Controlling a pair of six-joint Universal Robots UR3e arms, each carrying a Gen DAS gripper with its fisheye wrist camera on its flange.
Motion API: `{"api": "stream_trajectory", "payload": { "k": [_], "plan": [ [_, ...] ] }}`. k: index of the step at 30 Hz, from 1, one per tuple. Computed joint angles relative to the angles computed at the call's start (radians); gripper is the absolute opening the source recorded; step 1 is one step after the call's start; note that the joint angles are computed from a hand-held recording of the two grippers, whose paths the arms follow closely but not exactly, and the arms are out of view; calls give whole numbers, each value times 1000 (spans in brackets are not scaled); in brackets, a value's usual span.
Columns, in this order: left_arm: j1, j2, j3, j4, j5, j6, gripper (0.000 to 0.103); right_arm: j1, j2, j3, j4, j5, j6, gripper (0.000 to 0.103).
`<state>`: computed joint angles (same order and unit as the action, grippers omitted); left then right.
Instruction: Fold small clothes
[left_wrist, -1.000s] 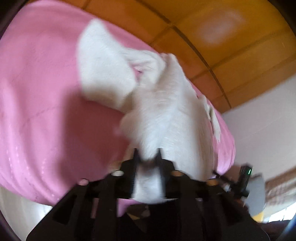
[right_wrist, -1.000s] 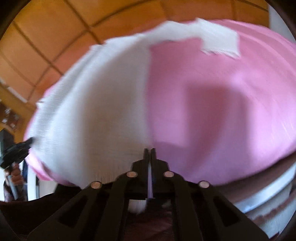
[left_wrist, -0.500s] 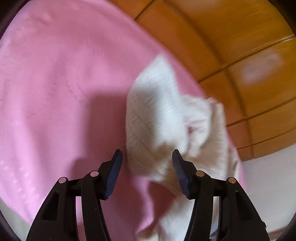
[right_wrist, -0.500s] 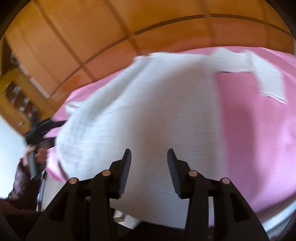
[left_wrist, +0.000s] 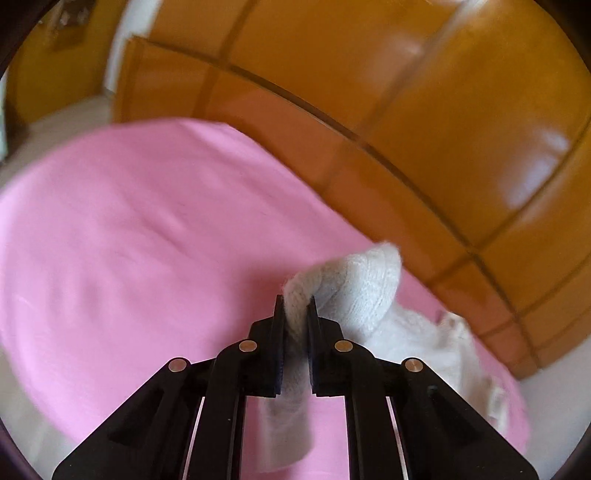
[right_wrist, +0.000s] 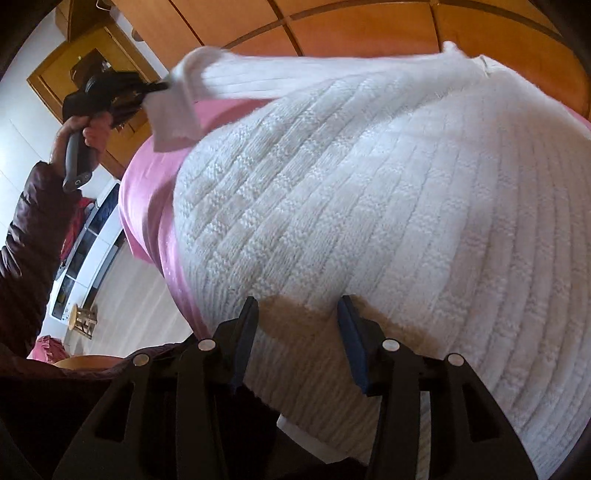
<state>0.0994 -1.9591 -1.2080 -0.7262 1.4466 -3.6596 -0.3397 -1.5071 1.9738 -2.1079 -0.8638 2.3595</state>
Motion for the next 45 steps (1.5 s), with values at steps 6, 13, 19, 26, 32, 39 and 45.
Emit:
{"api": "stream_trajectory", "payload": {
  "k": [6,13,19,26,32,39,45],
  "plan": [
    [128,157,-318,61,23,-82,59,-21,23,-61,99,6,-27,44],
    [-72,280,-606,272,100,-18,61,17,80,-105,68,3,9,55],
    [-344,85,-435,149,422,88,70,22,77,-93,49,6,14,58],
    [-253,94,-398,122,397,71,9,33,46,-52,0,-1,61,58],
    [13,253,-320,56,232,16,8,52,67,-80,-1,-12,81,59],
    [130,276,-248,9,228,-58,62,53,63,-63,-29,-6,112,60],
    [106,436,-623,300,-280,58,63,44,51,-56,-18,3,97,62]
  ]
}}
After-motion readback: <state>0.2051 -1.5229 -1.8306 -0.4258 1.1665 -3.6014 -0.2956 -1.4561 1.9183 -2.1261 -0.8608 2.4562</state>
